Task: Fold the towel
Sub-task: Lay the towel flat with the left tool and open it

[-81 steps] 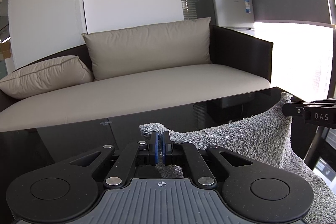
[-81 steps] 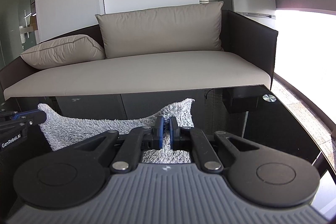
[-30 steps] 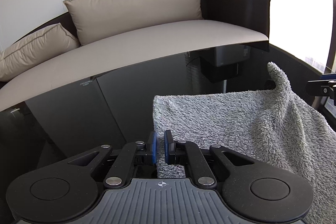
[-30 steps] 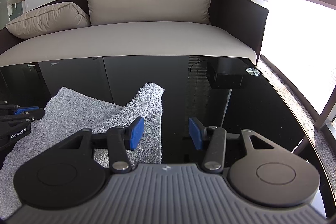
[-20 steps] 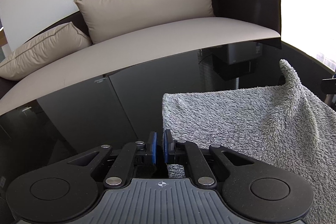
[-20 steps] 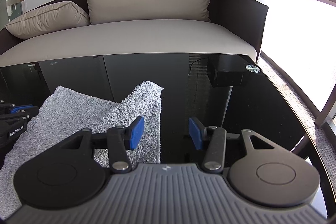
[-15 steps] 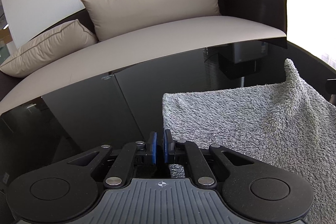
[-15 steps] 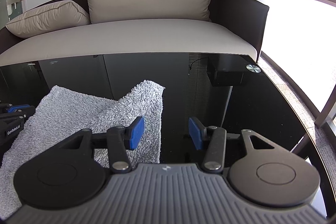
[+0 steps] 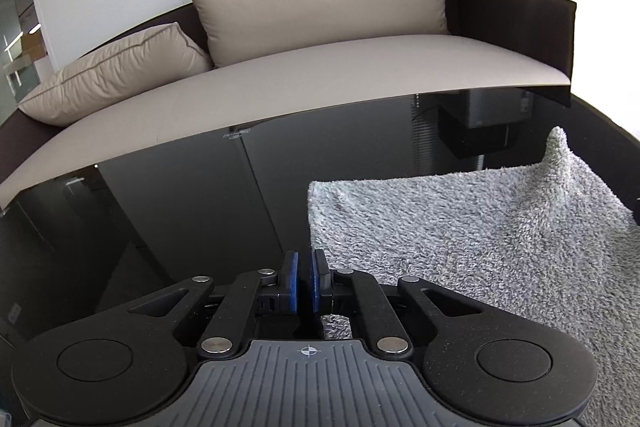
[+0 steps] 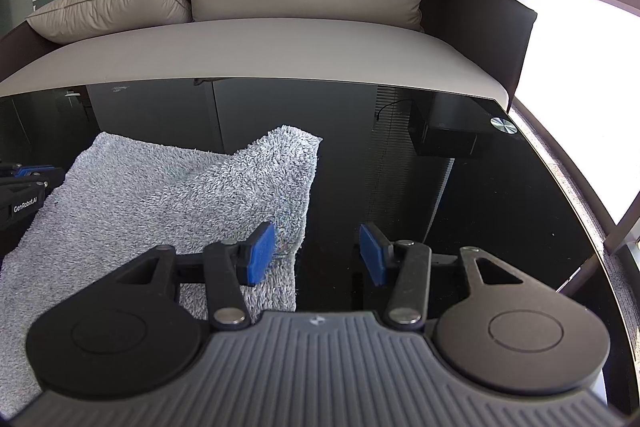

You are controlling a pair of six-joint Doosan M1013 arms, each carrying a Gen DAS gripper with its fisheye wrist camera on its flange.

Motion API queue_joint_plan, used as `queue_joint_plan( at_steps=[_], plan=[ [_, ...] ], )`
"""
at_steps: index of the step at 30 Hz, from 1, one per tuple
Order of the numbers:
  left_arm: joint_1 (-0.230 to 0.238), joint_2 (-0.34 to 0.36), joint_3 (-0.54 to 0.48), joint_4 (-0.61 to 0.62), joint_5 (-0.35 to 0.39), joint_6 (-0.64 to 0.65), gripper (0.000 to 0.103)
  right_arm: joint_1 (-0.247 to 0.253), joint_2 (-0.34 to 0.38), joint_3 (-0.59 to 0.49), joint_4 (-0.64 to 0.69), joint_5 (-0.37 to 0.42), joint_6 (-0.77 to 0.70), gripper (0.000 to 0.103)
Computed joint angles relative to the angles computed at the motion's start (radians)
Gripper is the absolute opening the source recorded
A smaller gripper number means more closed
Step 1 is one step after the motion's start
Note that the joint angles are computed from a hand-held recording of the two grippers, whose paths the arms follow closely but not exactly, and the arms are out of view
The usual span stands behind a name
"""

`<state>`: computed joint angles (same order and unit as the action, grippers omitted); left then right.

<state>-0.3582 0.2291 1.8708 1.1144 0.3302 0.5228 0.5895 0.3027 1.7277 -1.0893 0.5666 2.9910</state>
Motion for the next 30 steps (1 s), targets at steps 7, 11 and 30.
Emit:
queue_joint_plan(
  at_steps=[7, 11, 30],
  plan=[
    [-0.009, 0.000, 0.007, 0.030, 0.006, -0.013, 0.007, 0.007, 0.052, -0.058, 0.000, 0.039, -0.079, 0.050],
    [-0.008, 0.001, 0.008, 0.038, 0.006, -0.015, 0.008, 0.016, 0.069, -0.076, -0.005, 0.084, -0.118, 0.050],
    [-0.008, -0.003, 0.014, 0.081, -0.002, -0.060, 0.010, 0.016, 0.053, -0.063, 0.025, 0.148, -0.045, 0.064]
  ],
)
